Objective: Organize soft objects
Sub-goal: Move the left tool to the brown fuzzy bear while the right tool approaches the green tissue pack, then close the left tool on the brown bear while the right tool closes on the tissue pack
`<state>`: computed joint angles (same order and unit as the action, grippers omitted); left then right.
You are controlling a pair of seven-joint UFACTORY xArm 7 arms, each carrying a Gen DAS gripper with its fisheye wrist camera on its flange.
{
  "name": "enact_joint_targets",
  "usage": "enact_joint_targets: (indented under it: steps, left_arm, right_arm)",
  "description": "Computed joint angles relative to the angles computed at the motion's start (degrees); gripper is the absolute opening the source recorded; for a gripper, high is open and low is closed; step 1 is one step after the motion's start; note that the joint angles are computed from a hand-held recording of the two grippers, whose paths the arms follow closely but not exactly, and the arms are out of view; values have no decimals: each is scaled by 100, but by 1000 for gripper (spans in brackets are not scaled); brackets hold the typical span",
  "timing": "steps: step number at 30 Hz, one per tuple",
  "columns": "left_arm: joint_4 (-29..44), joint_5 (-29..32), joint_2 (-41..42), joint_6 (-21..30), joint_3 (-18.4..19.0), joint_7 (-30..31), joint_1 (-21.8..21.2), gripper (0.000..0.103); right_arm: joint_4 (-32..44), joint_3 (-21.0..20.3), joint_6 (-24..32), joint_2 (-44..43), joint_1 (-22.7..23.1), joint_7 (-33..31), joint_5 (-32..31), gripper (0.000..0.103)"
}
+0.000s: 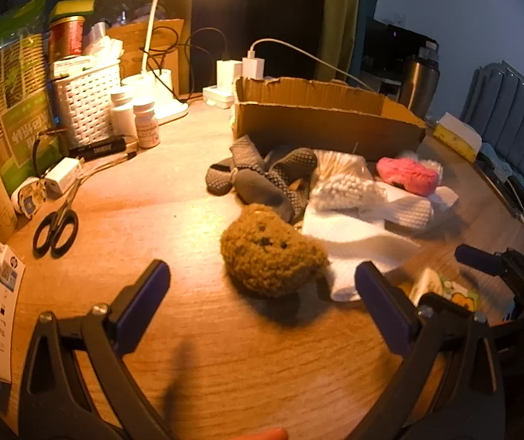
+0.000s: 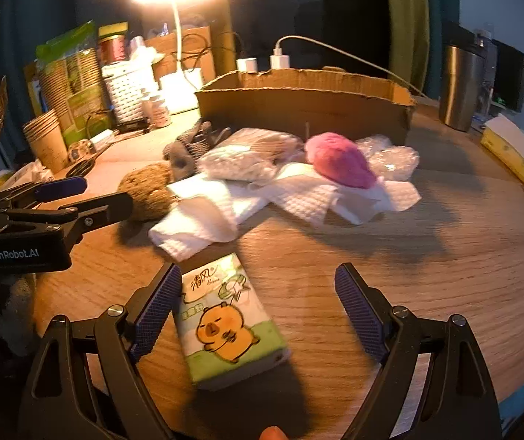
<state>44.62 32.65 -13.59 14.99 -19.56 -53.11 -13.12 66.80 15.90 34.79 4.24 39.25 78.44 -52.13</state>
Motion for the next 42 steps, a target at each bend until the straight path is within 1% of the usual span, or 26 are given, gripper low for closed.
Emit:
enact_joint_targets:
  steps: [3,7,11,14,16,18,20,22,23,24,26,29,31,33,34,37,39,41,42]
  left_arm:
    - [171,50,161,119,-2,41,-12,102]
    - [372,280,346,267,37,-209,-14,102]
    - [591,306,574,439,221,-264,-158,102]
    - [776,443,737,595,334,-338,-253,102]
    - [863,318,848,659,446,-178,-356,101]
    - [899,36,914,697,554,79,-465,101]
    - [887,0,912,673,600,109,-516,100]
    - [862,-32,897,653,626,150,-551,96]
    - [840,-101,891,624,645,219,-567,89]
    - [824,-193,887,618,655,291,-586,86]
    - [759,-588,875,537,708,617,-640,85]
    - [671,-643,805,474,683,695,-625,77]
    - [626,-799,784,422,687,864,-638,73]
    - [588,-864,762,363,675,949,-629,64]
    - [572,-908,753,337,671,1014,-631,62]
    - [532,-977,720,270,646,1134,-620,59]
    - [510,-1077,711,216,650,1226,-620,54]
    - [499,-1136,705,190,641,1277,-612,52]
    - [498,-1156,709,179,635,1306,-610,50]
  right_arm:
    - [-81,-32,33,-68,-42,139,-100,87]
    - [-168,-30,162,-155,-124,314,-228,87]
    - [-285,-19,185,-260,-246,450,-274,87]
    - [-351,10,195,-343,-331,510,-209,87]
    - [-400,34,131,-408,-382,558,-207,87]
    - [-466,73,40,-490,-427,602,-245,87]
    - [-488,128,-19,-533,-454,582,-238,87]
    - [-474,183,-26,-537,-456,472,-170,87]
    - [-431,217,12,-501,-438,377,-106,87]
    - [-405,243,55,-484,-413,324,-72,87]
    - [-353,268,120,-434,-367,242,2,87]
    - [-277,271,209,-350,-293,70,210,87]
    - [-253,259,237,-313,-240,21,281,87]
    - [-225,247,242,-278,-192,21,313,87]
    - [-208,240,246,-254,-171,13,323,87]
    - [-149,204,220,-150,-115,-46,389,87]
    - [-85,181,307,-69,-65,-133,453,87]
    - [-2,158,515,0,17,-169,383,83]
    - [-4,134,539,-4,37,-158,350,76]
